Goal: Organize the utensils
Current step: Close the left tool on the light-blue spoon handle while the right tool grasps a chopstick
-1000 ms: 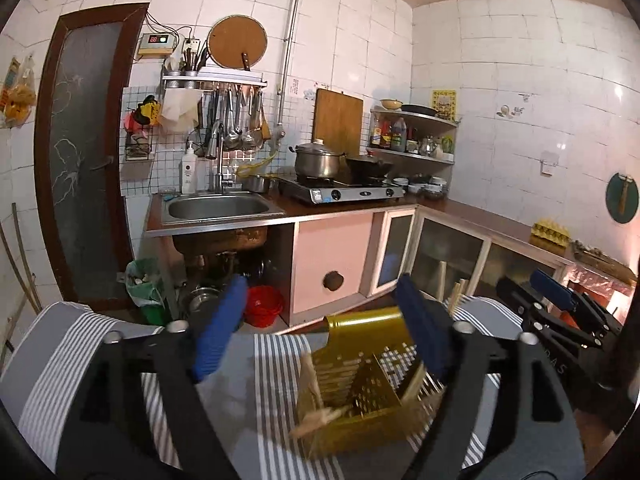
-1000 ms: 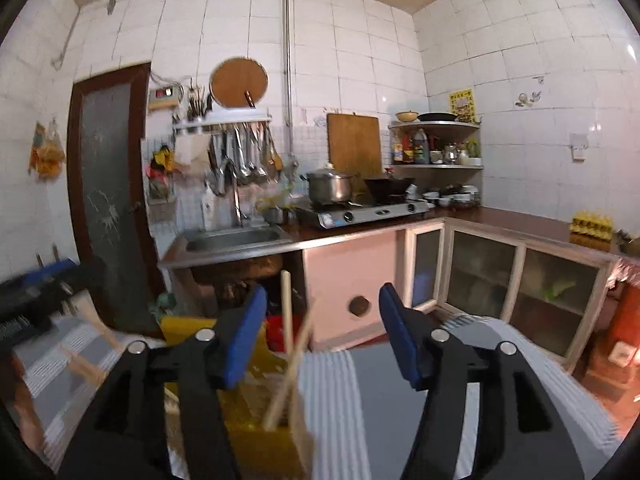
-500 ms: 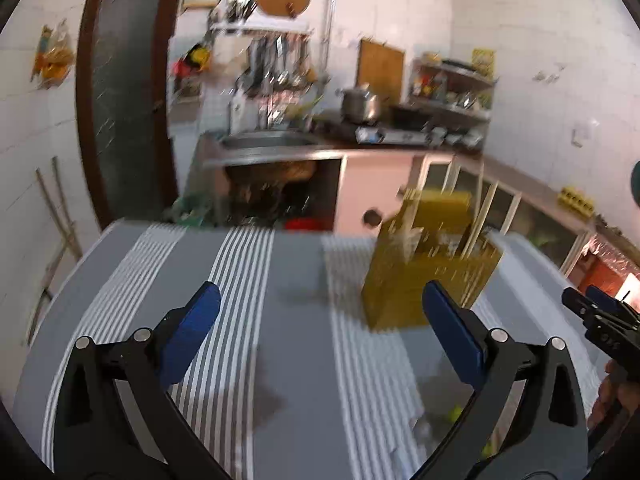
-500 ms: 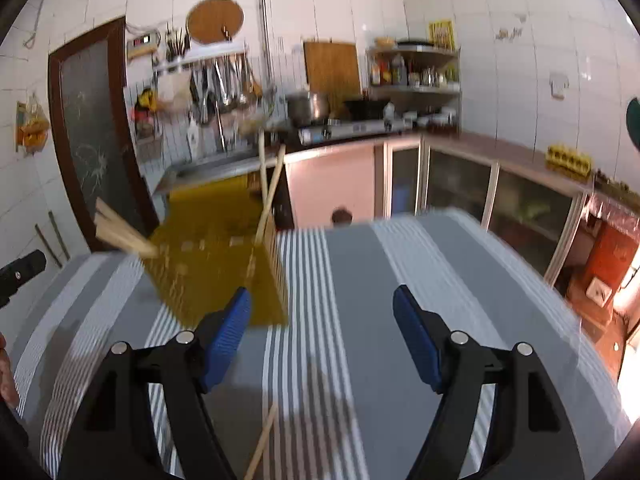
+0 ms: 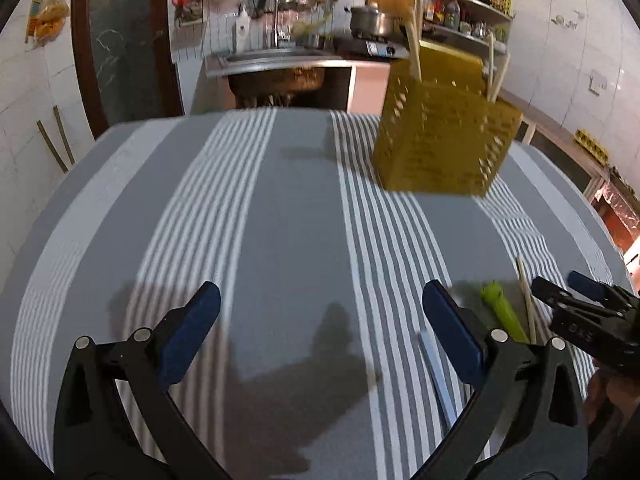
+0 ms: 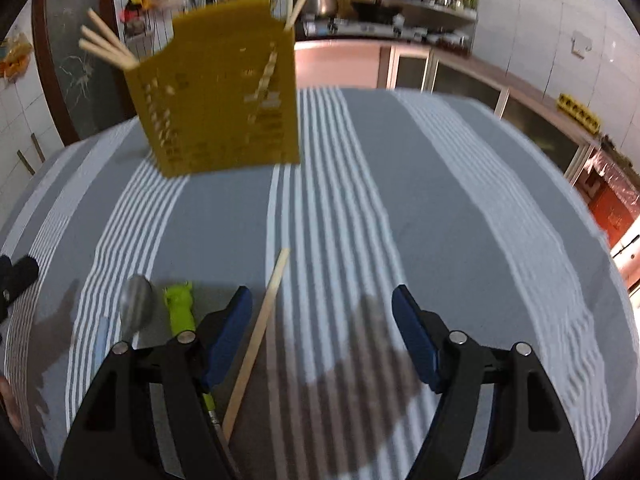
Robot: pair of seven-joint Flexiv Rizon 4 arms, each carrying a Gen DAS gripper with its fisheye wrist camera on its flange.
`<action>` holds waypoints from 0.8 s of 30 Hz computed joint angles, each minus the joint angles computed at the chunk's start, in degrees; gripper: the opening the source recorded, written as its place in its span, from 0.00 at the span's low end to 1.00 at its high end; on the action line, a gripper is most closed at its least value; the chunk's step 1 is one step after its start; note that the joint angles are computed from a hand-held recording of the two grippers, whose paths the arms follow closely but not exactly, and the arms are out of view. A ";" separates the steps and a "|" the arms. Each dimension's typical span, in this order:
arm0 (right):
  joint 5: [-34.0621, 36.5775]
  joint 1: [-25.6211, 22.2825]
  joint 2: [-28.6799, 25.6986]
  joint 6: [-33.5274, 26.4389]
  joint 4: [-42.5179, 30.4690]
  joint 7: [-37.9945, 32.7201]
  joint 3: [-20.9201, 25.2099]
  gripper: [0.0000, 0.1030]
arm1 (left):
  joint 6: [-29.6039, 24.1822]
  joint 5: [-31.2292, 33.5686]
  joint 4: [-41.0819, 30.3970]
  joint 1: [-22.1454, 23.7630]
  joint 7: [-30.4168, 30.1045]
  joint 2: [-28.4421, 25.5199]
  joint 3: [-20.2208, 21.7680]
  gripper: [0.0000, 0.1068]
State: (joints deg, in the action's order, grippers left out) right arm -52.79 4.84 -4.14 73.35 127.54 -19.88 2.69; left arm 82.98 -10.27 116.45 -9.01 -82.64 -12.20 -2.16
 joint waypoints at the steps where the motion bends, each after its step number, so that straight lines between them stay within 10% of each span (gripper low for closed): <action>1: 2.81 0.26 -0.50 -0.37 -0.30 -1.66 0.55 0.57 | -0.44 0.01 0.26 -0.14 -0.05 0.09 -0.08 0.91; 11: 15.25 3.31 -2.64 -3.05 -3.88 -11.45 1.76 0.11 | -5.45 0.88 0.92 -1.90 -4.99 0.56 -0.06 0.91; 24: 14.37 0.12 2.27 3.11 2.99 -13.03 0.73 0.11 | -8.77 6.07 -0.63 -4.17 -9.89 0.02 0.46 0.84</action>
State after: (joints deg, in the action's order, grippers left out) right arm -38.43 4.96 -1.86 76.46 130.53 -32.91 3.42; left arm 74.21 -4.20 115.82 -13.18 -92.52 -12.18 -1.70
